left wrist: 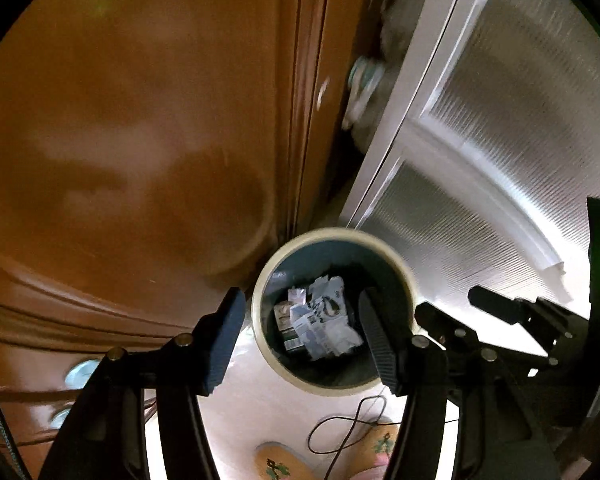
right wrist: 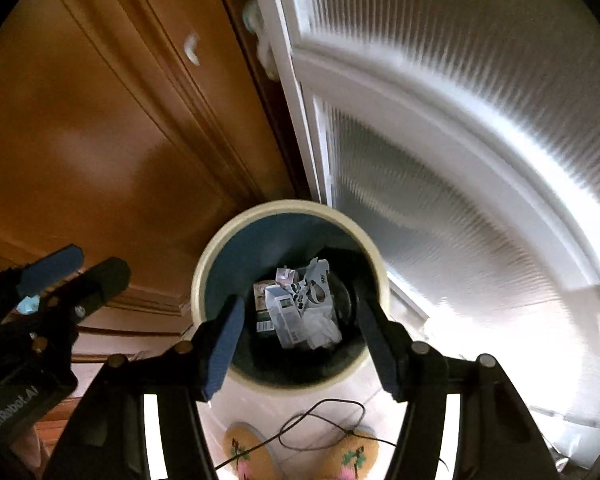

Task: Collect trash
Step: 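Raise both tools back toward the remaining trash on the table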

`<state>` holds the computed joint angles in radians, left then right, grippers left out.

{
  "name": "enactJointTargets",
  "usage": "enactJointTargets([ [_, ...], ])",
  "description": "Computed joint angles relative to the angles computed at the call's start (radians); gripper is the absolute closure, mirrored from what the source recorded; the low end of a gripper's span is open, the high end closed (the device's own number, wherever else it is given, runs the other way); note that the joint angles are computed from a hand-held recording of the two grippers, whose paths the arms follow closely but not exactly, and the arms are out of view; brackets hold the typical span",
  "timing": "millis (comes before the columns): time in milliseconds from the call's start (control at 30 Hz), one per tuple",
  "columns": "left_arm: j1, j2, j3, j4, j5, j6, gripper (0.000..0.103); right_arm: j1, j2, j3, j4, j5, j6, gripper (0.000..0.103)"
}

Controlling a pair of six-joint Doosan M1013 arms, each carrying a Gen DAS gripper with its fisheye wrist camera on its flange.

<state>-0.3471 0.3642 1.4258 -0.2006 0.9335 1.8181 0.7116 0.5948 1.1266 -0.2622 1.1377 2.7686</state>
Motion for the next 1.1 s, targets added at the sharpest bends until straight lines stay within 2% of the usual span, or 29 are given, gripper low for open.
enactJointTargets([
  [167,-0.002,-0.049,-0.055,-0.002,0.061,-0.024,0.045,0.015,-0.051,-0.031,-0.028,0.031,0.011,0.042],
  [267,-0.003,-0.071,-0.112,-0.002,0.130,-0.045,0.045,0.024,-0.072,-0.085,-0.049,0.088,0.006,0.042],
  [533,-0.007,-0.108,-0.305,0.002,0.312,-0.104,0.045,0.044,-0.083,-0.309,-0.081,0.271,-0.102,0.042],
  [700,-0.016,-0.110,-0.439,0.037,0.380,-0.125,0.045,0.051,-0.069,-0.473,-0.133,0.370,-0.209,0.042],
  [900,-0.033,-0.075,-0.623,0.080,0.455,-0.151,0.044,0.069,-0.030,-0.688,-0.246,0.474,-0.300,0.042],
  [1000,-0.041,-0.039,-0.745,0.101,0.506,-0.163,0.039,0.064,-0.029,-0.742,-0.251,0.460,-0.327,0.042],
  [1100,-0.044,0.021,-0.911,0.113,0.597,-0.168,0.038,0.057,-0.014,-0.811,-0.235,0.460,-0.382,0.043],
])
